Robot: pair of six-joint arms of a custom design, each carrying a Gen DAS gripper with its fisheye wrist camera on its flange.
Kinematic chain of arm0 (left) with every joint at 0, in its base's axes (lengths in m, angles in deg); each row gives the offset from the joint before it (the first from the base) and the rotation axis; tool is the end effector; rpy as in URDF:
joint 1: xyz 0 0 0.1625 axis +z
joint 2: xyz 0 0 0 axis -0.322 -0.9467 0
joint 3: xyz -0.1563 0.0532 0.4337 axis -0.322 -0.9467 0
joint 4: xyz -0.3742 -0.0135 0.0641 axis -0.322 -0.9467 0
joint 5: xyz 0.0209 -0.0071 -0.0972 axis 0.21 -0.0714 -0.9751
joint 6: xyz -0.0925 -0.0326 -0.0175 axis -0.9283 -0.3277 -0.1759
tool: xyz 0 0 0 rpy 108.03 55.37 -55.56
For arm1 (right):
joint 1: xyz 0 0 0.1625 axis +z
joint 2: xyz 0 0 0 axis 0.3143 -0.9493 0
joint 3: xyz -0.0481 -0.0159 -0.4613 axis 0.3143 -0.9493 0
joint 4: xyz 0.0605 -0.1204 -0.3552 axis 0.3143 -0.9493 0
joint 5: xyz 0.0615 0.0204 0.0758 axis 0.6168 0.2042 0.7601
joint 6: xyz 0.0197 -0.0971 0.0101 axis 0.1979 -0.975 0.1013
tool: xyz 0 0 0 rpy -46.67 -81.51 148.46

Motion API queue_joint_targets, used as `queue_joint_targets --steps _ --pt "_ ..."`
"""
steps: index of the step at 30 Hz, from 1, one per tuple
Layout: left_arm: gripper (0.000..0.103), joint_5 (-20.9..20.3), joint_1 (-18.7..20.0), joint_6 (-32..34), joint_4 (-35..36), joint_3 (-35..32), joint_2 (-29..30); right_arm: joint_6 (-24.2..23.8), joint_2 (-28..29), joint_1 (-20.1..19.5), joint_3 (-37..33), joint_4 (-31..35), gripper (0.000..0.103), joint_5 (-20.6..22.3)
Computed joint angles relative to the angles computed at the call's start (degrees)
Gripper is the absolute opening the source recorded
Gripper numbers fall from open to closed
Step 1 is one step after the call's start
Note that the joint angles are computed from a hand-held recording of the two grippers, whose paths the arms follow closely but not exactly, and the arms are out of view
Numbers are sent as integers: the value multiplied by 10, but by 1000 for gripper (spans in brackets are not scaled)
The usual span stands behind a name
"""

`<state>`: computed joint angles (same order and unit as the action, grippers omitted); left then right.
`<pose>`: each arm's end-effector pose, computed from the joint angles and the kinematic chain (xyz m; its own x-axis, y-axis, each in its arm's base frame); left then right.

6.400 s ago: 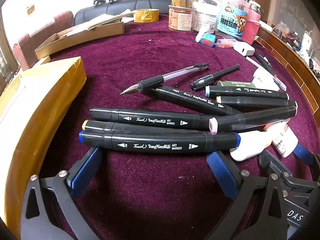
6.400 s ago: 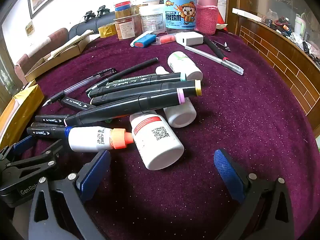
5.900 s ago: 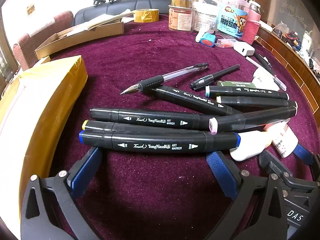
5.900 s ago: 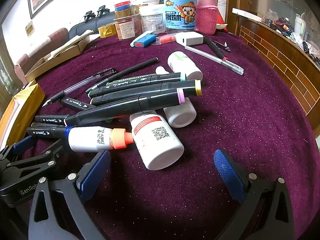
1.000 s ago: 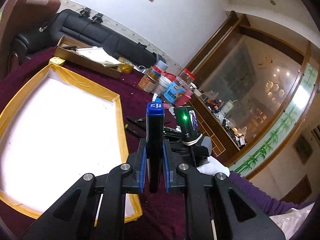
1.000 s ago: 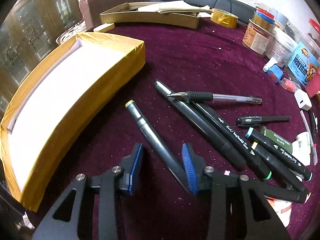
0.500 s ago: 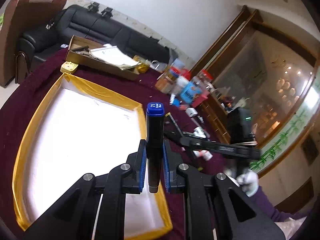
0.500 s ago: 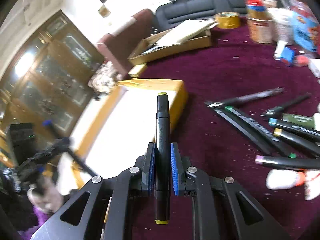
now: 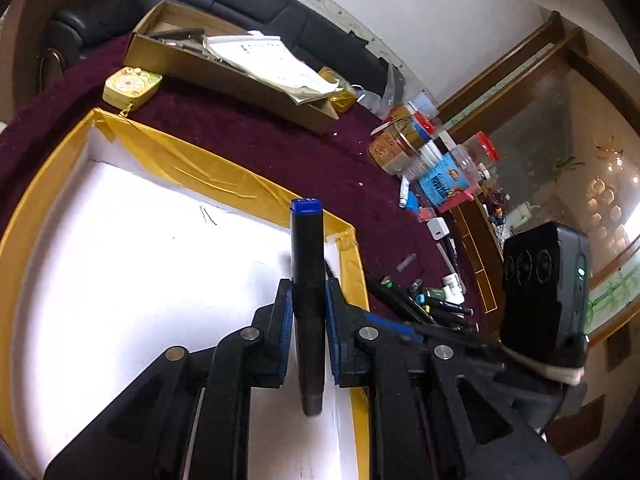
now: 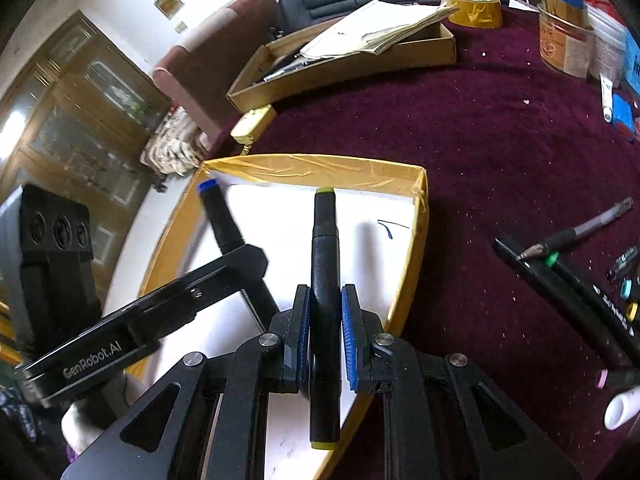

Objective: Organize rigid objects
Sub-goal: 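Carry the marker to the white tray with the left tool while the right tool grasps a marker, then release the markers into the tray with both tools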

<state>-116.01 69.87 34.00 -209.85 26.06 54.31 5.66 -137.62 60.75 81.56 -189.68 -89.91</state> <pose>-0.3011 -0.6558 -0.0878 -0.9934 -0.0037 -0.1144 0.0648 0.8056 -0.5889 -0.0133 -0.6905 0.2563 -0.8703 -0.3987 0.2891 -0.4483 0.8845 -0.1296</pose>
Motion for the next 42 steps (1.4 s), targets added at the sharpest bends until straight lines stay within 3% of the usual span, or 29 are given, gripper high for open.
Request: queue_joint_targets --steps 5,8,11,17,21,22,25,27,28,29,32,39,42 --pt "14 15 7 -32 24 -20 10 -2 22 11 0 -39 14 -40" --pt "27 19 8 -59 6 -2 8 -13 22 12 11 -72 18 -40" --pt "41 31 5 -85 -26 25 5 -23 5 7 21 -75 30 -18" --pt "42 26 -3 -124 -127 87 9 -70 -57 -10 70 -130 33 38" --pt "43 34 -12 -136 -131 104 5 -105 -98 -36 110 -207 34 81" --pt "43 36 -13 -137 -128 104 4 -123 -114 -52 130 -256 37 106" --pt "43 48 -30 -128 -132 104 -2 -140 -133 -92 150 -353 72 156" --pt "44 61 -52 -106 -129 90 -1 -123 -136 -107 137 -368 72 152" --pt "51 67 -62 -94 -124 82 1 -108 -141 -119 120 -345 72 157" --pt "60 75 -76 -80 -113 68 4 -87 -144 -134 101 -318 72 165" --pt "72 87 -102 -55 -48 8 24 -41 -135 -164 65 -303 72 174" --pt "72 61 -93 -78 195 -215 123 -14 -119 -223 37 -330 72 209" --pt "72 92 -90 -83 292 -310 169 2 -122 -237 25 -306 72 232"
